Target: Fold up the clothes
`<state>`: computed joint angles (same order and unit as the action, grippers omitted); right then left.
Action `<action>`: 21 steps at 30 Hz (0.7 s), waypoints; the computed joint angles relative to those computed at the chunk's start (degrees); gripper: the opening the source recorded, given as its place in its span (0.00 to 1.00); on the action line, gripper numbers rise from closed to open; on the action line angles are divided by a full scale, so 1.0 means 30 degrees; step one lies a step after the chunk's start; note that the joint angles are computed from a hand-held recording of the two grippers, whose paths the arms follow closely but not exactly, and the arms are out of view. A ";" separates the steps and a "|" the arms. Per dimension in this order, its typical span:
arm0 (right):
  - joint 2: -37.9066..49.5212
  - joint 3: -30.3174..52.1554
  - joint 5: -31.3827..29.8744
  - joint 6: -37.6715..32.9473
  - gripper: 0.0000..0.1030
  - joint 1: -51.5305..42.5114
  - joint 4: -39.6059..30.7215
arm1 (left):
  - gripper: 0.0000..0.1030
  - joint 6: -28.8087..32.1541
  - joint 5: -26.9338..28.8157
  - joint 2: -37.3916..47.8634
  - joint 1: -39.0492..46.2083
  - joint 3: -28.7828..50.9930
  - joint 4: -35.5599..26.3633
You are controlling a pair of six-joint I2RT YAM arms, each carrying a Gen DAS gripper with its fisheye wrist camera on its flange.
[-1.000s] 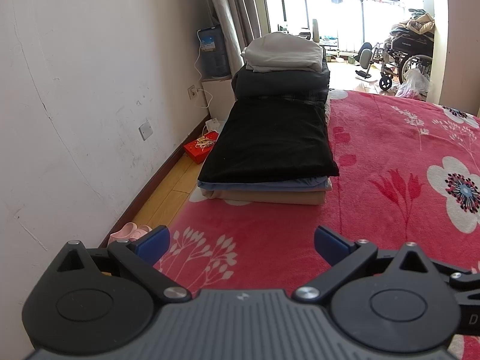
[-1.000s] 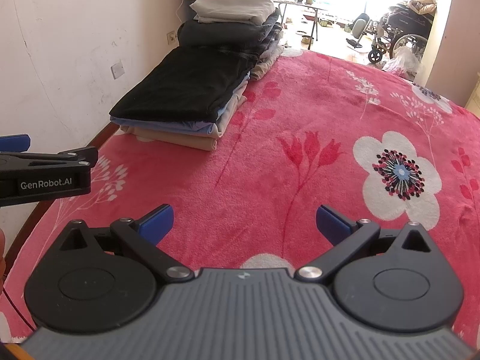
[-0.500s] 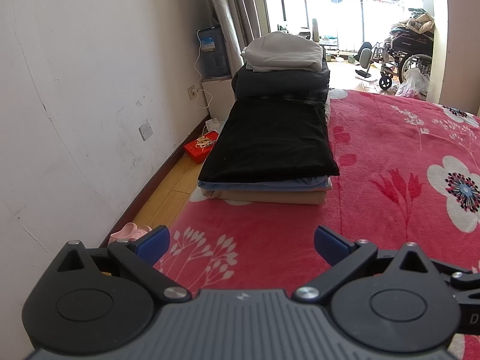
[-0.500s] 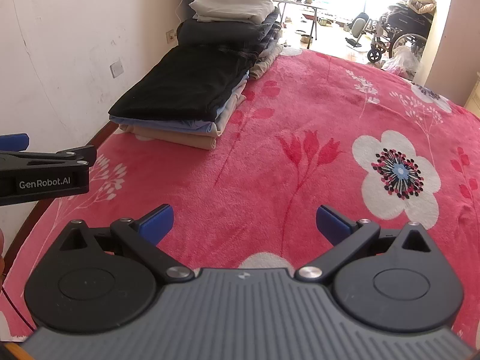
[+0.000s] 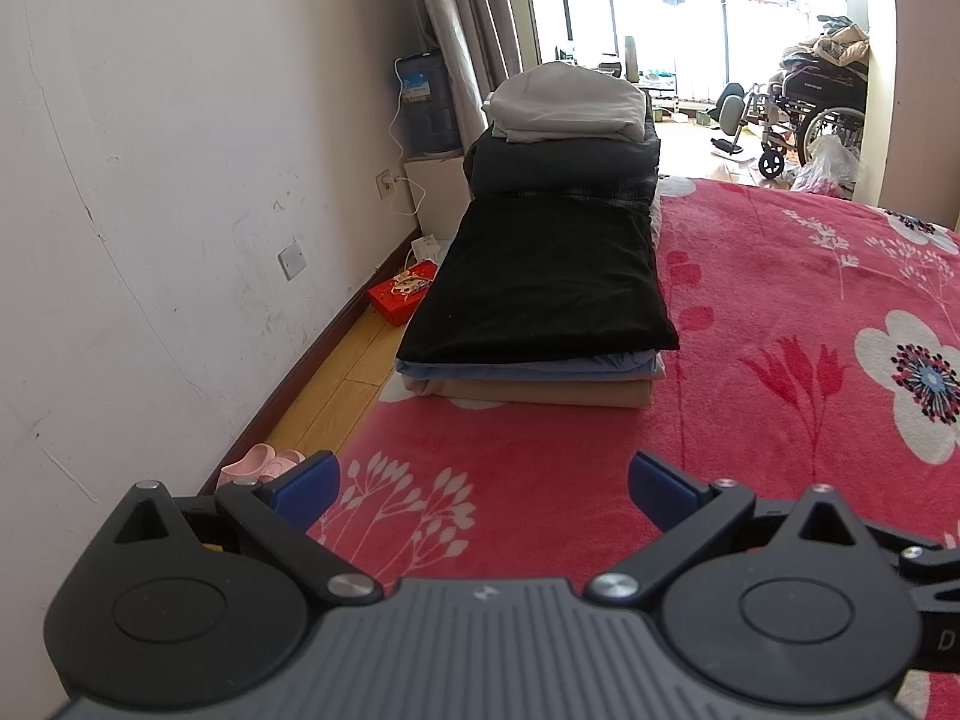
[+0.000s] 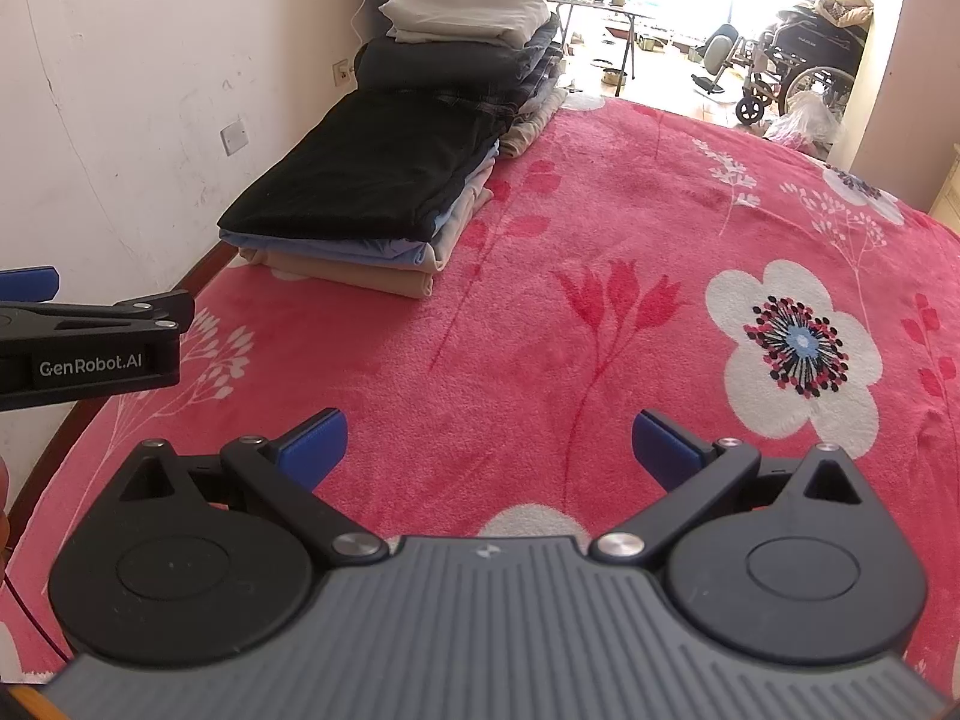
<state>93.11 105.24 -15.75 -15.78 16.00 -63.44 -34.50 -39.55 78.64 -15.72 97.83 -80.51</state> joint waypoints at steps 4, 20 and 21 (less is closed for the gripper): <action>-0.0002 -0.0021 -0.0011 -0.0013 0.99 0.0017 -0.0010 | 1.00 0.0027 0.0035 -0.0006 0.0031 -0.0038 0.0020; 0.0056 0.0060 -0.0032 0.0040 0.99 0.0010 -0.0258 | 1.00 0.0088 0.0079 -0.0036 0.0109 -0.0143 0.0129; 0.0048 0.0051 -0.0034 0.0042 0.99 0.0004 -0.0262 | 1.00 0.0069 0.0079 -0.0035 0.0101 -0.0146 0.0130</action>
